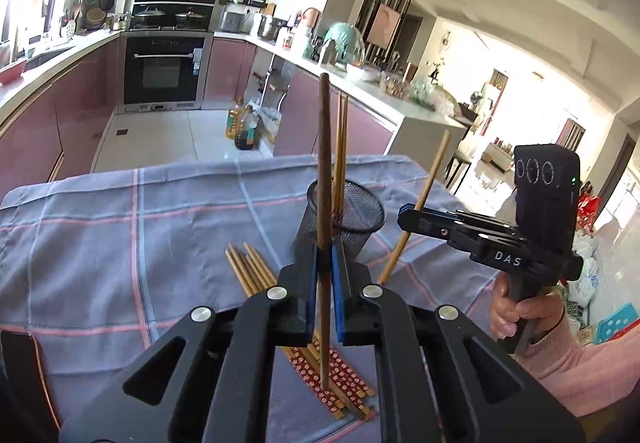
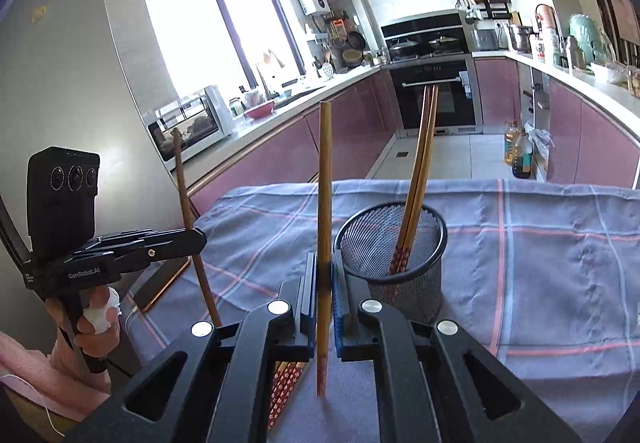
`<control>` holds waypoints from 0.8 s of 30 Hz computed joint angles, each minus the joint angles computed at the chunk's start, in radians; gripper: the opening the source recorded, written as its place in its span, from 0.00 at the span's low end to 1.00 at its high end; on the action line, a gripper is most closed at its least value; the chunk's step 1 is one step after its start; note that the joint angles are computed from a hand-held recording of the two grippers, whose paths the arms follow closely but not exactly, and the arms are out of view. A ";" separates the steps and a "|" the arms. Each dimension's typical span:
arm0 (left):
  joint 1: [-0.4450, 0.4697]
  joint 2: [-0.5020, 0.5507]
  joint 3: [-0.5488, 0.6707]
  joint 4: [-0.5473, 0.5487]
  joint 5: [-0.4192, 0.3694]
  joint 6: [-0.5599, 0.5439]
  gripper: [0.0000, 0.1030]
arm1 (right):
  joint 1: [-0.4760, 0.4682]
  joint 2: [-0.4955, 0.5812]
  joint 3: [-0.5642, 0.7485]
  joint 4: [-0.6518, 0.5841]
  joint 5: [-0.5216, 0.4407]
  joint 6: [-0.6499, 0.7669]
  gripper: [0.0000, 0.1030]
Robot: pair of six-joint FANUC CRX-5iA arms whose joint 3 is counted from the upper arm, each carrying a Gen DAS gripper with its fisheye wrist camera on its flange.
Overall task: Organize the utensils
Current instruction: 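Raise the left tool's chopstick into the mesh cup while the right tool inserts its own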
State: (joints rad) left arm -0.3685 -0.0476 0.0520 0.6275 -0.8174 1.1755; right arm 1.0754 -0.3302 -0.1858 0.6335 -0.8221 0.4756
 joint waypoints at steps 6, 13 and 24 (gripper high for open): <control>-0.013 0.021 0.048 0.019 0.040 -0.010 0.07 | -0.024 -0.002 0.028 0.040 0.009 0.027 0.06; -0.042 0.079 0.150 0.026 0.084 -0.007 0.07 | -0.043 0.027 0.098 0.061 0.000 0.086 0.06; -0.085 0.169 0.328 -0.076 0.092 0.055 0.07 | -0.085 0.046 0.131 0.136 0.038 0.085 0.06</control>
